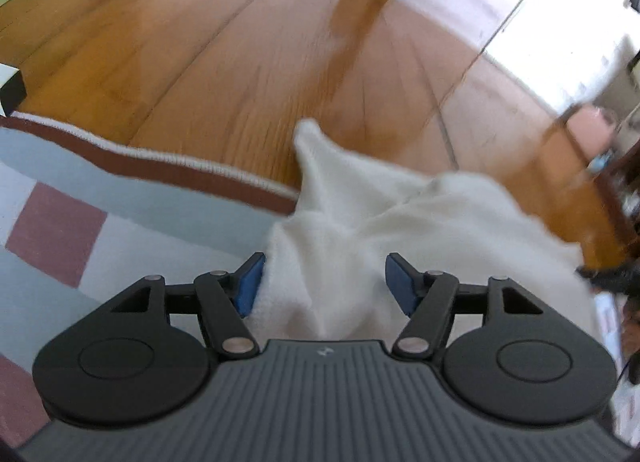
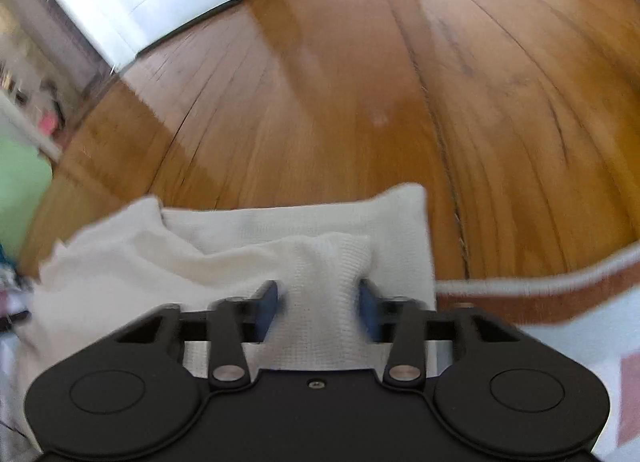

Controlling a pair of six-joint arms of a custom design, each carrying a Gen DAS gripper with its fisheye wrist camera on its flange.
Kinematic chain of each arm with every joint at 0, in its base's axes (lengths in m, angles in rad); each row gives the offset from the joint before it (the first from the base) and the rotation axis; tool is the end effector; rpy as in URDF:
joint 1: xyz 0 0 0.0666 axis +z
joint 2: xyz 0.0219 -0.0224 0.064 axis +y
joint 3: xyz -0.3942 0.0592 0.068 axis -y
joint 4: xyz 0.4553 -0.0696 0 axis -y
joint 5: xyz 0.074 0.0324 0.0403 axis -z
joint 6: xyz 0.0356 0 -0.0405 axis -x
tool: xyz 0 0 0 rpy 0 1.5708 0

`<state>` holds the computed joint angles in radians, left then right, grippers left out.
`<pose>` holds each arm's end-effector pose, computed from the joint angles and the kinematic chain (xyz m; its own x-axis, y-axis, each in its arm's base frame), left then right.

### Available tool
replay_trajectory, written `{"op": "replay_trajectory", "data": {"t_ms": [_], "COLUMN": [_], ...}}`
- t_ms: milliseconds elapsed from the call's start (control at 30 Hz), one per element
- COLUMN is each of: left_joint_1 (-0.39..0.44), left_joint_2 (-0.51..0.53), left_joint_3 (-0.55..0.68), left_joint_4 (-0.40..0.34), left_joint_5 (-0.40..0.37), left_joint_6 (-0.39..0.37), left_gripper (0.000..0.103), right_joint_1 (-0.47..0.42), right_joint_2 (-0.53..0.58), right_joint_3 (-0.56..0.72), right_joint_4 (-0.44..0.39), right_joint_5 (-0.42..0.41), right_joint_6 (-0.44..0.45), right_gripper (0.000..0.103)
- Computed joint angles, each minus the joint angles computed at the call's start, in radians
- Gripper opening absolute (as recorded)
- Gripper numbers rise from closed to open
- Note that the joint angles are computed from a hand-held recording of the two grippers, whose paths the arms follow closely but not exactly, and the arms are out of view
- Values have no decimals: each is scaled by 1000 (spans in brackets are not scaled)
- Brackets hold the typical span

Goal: Fold clothes

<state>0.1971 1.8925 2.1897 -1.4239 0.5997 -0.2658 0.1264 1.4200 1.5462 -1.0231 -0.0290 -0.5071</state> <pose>0.6813 0.1151 0.5230 -0.8344 0.0545 -0.5484 0.3061 0.8734 -0.3789 0.5454 0.0699 0.5021 -0.7475 0.3943 -0.5345 0.2506 0.9127 0.3229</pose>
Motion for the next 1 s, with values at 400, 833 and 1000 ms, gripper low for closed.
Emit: {"op": "replay_trajectory", "data": {"t_ms": [400,833,1000], "left_joint_1": [-42,-54,-58], "left_joint_2": [-145,-84,-107], "left_joint_3": [-201,-101,-113], "left_joint_4": [436,259,133], "left_joint_5": [-28,-272,-215], "left_joint_6": [75,124,17], "left_gripper": [13,53,53], "right_joint_1": [85,109,155], "right_joint_2": [-109,-271,-393], "right_joint_3": [-31,-176,-283], "right_joint_4": [150,3,-40], "right_joint_5": [379,268,191], "right_joint_6": [151,-119,-173], "right_gripper": [9,41,41]}}
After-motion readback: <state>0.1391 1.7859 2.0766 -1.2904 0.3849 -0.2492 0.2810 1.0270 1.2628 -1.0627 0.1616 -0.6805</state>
